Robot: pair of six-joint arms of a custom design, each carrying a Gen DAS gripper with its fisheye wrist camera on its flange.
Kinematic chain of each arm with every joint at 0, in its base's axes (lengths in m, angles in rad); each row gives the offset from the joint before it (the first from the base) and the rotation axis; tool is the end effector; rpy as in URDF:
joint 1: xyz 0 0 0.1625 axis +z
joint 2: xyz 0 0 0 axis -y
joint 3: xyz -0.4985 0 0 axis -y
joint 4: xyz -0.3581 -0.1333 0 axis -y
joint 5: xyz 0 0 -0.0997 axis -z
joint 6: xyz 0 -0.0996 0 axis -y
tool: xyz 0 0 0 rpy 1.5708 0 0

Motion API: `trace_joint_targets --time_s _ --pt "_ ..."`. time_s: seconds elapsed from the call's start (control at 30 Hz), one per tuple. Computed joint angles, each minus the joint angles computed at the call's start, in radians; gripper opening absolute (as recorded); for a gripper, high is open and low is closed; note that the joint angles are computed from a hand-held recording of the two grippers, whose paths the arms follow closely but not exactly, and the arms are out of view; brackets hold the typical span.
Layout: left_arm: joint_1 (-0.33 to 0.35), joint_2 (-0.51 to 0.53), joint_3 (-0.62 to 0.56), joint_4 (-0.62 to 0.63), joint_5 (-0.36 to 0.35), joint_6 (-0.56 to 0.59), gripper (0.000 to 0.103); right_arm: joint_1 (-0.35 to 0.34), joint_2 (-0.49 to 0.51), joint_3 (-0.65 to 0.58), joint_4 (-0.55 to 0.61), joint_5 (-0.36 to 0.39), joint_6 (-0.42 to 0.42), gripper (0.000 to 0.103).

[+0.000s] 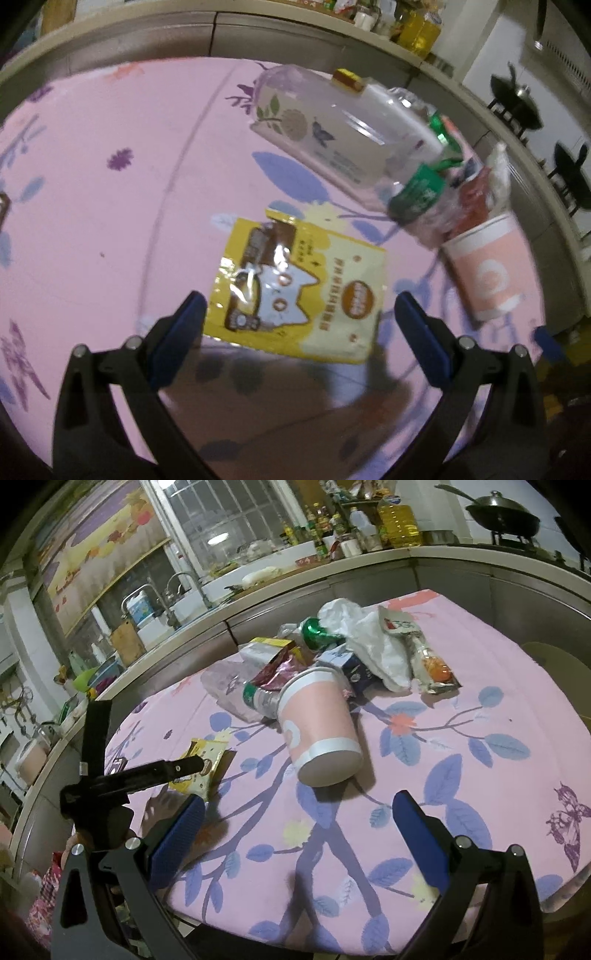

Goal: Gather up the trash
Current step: 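Move the left tool toward the yellow snack packet while the right tool approaches the pink cup, then grasp the yellow snack packet with the left tool while the right tool grasps the pink cup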

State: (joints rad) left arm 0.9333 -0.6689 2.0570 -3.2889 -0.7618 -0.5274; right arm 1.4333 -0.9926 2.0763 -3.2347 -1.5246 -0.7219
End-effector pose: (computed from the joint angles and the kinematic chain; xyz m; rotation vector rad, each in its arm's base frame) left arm -0.1758 -0.5825 0.0868 -0.0401 2.4863 -0.9290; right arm 0.0574 -0.5914 0.2350 0.8349 -2.7077 0.7962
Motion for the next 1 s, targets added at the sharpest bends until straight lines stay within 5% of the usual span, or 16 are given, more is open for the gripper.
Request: trace_joint_targets --time_s 0.13,0.27,0.57,0.63,0.73,0.83,1.0 --pt "0.011 0.004 0.016 -0.099 -0.11 0.019 0.097 0.003 0.003 0.001 0.002 -0.006 -0.008 0.098" --pt "0.014 0.019 0.005 -0.134 -0.146 0.023 0.091 -0.002 0.002 -0.001 -0.008 -0.006 0.005 0.097" --pt "0.032 0.039 -0.052 -0.125 -0.228 0.02 0.052 -0.005 -0.001 0.0 -0.004 -0.01 0.011 0.096" --pt "0.037 0.044 -0.073 -0.1 -0.248 0.018 0.031 -0.005 -0.002 -0.002 -0.001 -0.011 0.014 0.096" --pt "0.05 0.047 -0.079 -0.085 -0.276 0.002 0.014 -0.006 -0.001 -0.008 -0.006 -0.014 0.015 0.096" --pt "0.054 0.048 -0.076 -0.091 -0.281 -0.002 0.004 -0.011 0.003 -0.023 -0.035 -0.017 0.018 0.094" --pt "0.029 0.038 -0.045 -0.158 -0.282 0.019 0.001 -0.013 0.019 -0.082 -0.044 -0.019 0.031 0.089"
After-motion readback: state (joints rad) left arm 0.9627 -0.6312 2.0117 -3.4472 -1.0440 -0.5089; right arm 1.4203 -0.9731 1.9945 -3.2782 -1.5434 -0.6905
